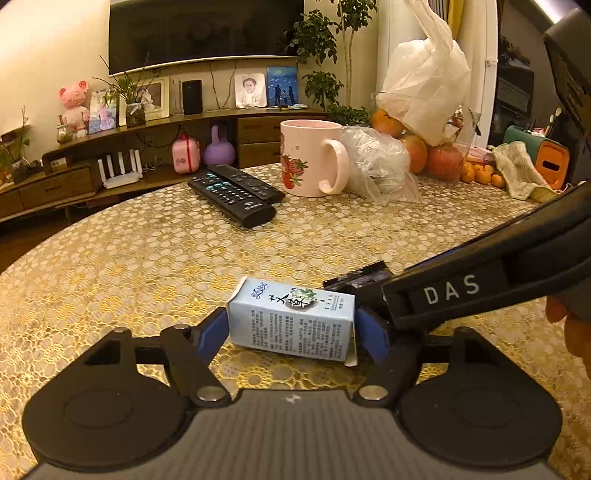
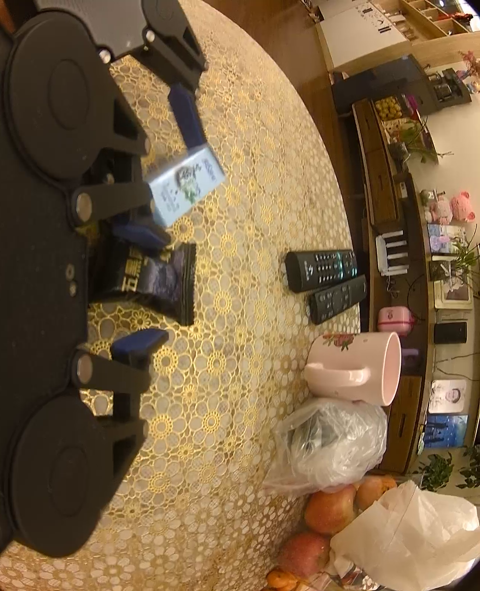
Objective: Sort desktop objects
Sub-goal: 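Grasp the white milk carton with the left gripper while the right grasps the dark snack, then lift and carry the carton and dark snack with both grippers over the box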
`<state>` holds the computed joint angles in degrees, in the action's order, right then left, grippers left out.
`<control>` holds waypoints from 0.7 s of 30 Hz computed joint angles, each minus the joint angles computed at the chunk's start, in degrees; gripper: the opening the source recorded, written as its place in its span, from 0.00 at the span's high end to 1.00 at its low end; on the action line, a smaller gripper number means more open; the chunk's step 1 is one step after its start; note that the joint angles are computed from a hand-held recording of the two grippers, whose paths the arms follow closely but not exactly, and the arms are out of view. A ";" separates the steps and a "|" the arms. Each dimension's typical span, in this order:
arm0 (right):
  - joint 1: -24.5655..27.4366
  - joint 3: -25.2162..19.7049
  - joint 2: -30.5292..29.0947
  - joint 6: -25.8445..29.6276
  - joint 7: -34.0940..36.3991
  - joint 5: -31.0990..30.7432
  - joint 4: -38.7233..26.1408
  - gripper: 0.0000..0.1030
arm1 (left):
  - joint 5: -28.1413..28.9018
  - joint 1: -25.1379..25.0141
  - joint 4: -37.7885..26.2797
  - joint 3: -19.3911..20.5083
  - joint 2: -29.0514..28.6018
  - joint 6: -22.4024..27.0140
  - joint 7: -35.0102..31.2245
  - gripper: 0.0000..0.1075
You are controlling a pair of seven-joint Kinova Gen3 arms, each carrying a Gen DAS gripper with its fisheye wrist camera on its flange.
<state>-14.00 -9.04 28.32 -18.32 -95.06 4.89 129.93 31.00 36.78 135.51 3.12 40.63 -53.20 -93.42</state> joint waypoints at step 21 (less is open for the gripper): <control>8.32 -3.42 -4.36 -0.59 -4.77 7.23 4.34 0.73 | 12.13 6.63 -1.37 0.09 -3.15 3.96 -5.70 0.34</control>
